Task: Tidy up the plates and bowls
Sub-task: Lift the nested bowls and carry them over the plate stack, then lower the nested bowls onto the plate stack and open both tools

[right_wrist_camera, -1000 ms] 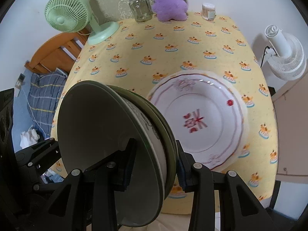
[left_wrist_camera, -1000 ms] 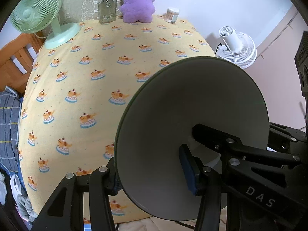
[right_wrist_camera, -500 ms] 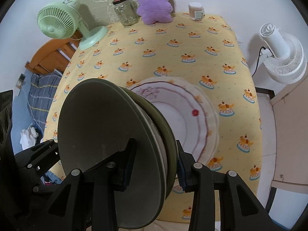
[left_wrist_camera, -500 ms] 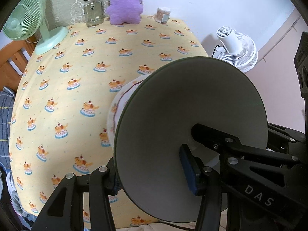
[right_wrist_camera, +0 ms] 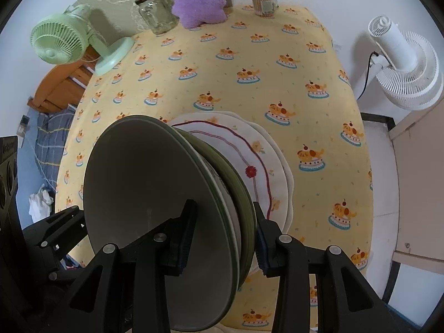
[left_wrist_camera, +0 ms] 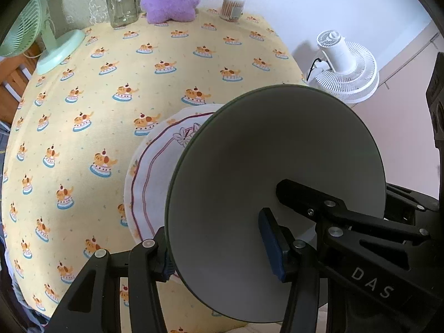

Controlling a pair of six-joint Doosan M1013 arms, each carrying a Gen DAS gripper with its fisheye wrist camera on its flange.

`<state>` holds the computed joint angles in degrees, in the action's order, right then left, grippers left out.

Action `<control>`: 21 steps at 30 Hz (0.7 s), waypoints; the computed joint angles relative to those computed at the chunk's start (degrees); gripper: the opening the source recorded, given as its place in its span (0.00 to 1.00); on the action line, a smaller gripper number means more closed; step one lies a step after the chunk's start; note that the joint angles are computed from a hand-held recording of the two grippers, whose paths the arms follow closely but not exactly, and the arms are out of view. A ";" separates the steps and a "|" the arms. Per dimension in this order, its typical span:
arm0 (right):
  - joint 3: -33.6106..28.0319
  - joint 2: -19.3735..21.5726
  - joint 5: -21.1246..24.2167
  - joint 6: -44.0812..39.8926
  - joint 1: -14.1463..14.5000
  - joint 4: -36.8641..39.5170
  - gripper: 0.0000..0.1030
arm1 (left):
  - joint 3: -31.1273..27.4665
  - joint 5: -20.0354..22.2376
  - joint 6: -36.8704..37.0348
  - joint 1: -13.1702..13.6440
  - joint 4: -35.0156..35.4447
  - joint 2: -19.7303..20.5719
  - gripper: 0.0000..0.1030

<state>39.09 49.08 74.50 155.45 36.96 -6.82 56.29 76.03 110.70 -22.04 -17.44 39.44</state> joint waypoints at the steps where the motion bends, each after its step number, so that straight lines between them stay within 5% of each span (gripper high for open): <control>1: 0.03 0.06 0.04 -0.05 -0.15 0.32 0.41 | -0.37 0.36 -0.17 -0.05 0.06 0.30 0.51; 7: -0.55 0.83 0.91 -0.52 -0.96 1.98 0.41 | -2.18 1.80 -1.27 -0.36 0.19 1.85 0.51; 21: 0.03 0.90 -0.14 -0.43 -1.53 1.86 0.45 | -0.77 -2.49 -1.72 -0.97 1.13 1.33 0.57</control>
